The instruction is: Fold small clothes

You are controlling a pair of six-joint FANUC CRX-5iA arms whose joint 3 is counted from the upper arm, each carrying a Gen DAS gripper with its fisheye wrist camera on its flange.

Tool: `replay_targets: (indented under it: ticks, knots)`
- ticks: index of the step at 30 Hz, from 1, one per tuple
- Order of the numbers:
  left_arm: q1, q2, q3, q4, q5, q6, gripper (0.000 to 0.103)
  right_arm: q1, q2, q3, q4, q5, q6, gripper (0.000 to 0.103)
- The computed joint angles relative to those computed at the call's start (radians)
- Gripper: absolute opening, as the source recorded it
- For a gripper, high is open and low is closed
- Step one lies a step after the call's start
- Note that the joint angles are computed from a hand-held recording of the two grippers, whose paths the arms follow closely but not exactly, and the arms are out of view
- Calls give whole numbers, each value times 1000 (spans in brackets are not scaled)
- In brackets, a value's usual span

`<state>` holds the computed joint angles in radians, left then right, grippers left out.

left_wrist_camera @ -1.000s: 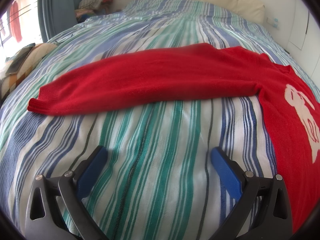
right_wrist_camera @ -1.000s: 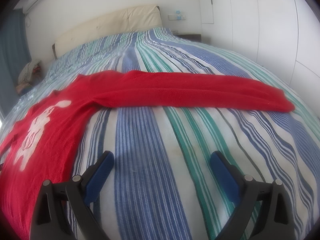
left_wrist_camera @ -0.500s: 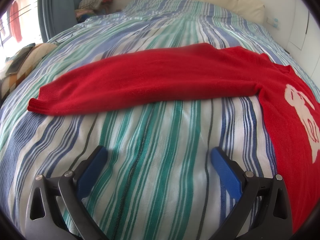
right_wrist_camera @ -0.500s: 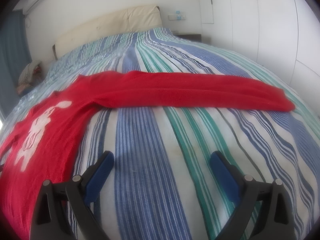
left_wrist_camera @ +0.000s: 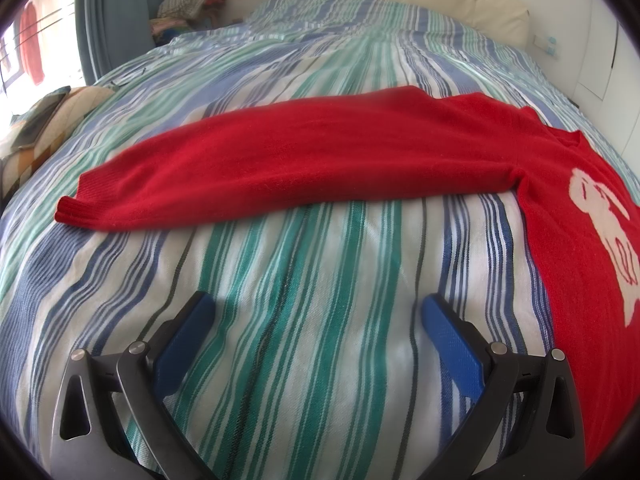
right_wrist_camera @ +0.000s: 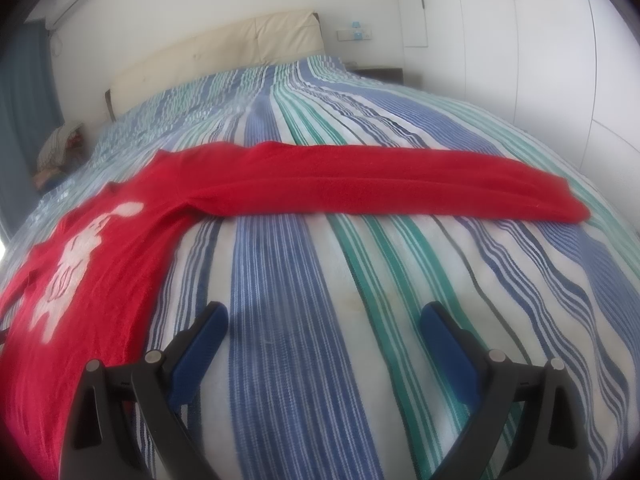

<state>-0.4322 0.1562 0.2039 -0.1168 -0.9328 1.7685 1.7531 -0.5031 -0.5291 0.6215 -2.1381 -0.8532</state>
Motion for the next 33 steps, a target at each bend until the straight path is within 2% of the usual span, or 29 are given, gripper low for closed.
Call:
replay_targets:
  ticks: [26, 31, 33]
  knots:
    - [-8, 13, 18, -18, -11, 12, 103, 5, 2, 0, 5, 0, -8, 96]
    - [-1, 34, 50, 6, -59, -11, 103, -3, 5, 5, 2, 6, 0, 96]
    - [10, 37, 60, 38, -87, -66, 103, -5, -6, 5, -5, 14, -2, 96]
